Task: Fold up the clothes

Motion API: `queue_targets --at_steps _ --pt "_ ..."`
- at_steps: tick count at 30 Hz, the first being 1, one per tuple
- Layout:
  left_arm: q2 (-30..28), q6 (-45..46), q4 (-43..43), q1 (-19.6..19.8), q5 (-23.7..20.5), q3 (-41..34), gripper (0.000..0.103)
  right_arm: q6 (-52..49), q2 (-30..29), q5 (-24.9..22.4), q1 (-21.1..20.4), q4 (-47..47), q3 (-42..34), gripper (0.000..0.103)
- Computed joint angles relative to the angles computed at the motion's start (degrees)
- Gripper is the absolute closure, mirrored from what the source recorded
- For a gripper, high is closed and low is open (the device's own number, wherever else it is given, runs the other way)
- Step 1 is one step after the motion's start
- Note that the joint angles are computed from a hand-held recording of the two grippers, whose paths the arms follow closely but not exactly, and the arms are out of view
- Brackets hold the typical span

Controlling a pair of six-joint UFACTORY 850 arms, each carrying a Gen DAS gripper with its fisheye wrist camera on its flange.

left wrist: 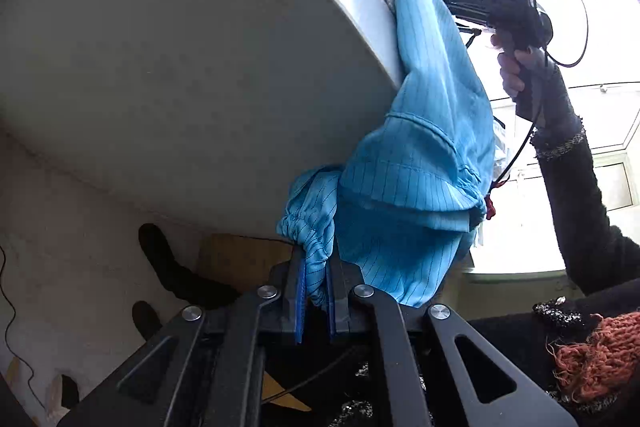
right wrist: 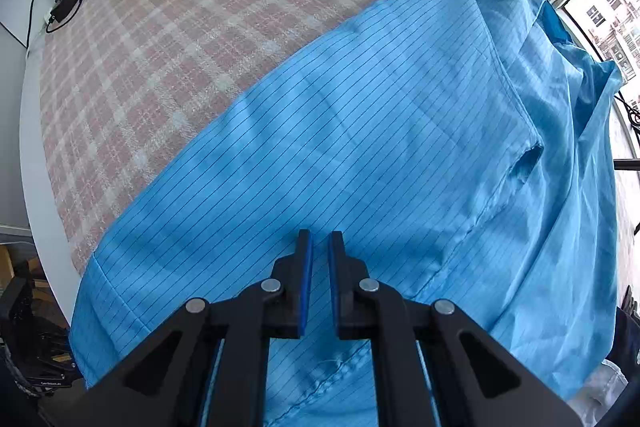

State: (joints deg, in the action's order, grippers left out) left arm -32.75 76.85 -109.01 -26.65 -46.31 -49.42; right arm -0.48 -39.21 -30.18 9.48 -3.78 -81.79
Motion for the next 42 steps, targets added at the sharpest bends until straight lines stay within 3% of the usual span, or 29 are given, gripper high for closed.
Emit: queue_targets --at_steps 3,6,7,12,14,17,22,26,27,28,30,32,34,38,42 --pt "1.4 4.5 -12.7 0.1 -10.4 8.1 0.096 0.6 1.0 1.1 0.1 -1.3 1.7 0.095" --pt "-0.8 6.7 -27.0 -1.8 -23.5 14.2 0.096 1.9 1.6 1.4 0.1 -2.6 2.6 0.095" --pt "-1.4 6.7 -29.7 -2.7 -26.0 15.2 0.096 2.2 1.9 1.6 0.1 -2.8 3.1 0.095" --pt "-2.3 7.1 -35.4 -6.7 -28.7 16.6 0.095 3.1 3.2 2.2 -0.1 -3.8 5.0 0.095" --pt "-2.7 5.1 -33.4 -7.7 -23.8 15.6 0.094 3.3 3.7 2.4 -0.1 -4.1 5.8 0.095" --pt "-0.3 3.0 -25.3 -8.2 -8.1 14.6 0.094 4.0 4.4 2.4 -0.1 -5.3 6.7 0.095" --pt "6.5 9.4 -22.8 -7.6 4.2 13.2 0.093 6.4 5.1 2.3 0.2 -8.8 7.6 0.095" --pt "8.1 11.3 -16.0 -6.2 15.4 6.1 0.084 6.6 1.6 -0.7 1.4 -7.7 1.5 0.095" --pt "8.2 10.6 -13.2 -6.4 19.4 3.8 0.080 6.2 2.2 -1.1 2.0 -5.9 1.8 0.095" --pt "8.4 9.3 -10.1 -6.4 22.3 1.7 0.069 3.5 2.5 -0.8 1.3 -2.1 1.4 0.095" --pt "8.7 6.4 -3.6 -6.4 26.1 -1.7 0.066 -5.0 5.9 2.6 -1.2 9.0 3.9 0.095" --pt "9.1 5.3 1.9 -7.1 29.5 -4.8 0.066 -13.7 9.9 6.0 -4.1 20.7 7.4 0.095" --pt "8.6 1.7 10.6 -7.9 31.7 -8.5 0.066 -16.8 10.4 4.9 -6.6 26.5 6.4 0.095" --pt "3.4 -12.2 32.5 -9.1 29.2 -18.1 0.064 -8.6 -1.0 2.4 -7.7 21.8 -8.9 0.094" --pt "-1.5 -23.4 48.3 -10.7 25.4 -24.3 0.064 -17.0 -4.9 -0.2 -10.7 30.4 -12.6 0.094"
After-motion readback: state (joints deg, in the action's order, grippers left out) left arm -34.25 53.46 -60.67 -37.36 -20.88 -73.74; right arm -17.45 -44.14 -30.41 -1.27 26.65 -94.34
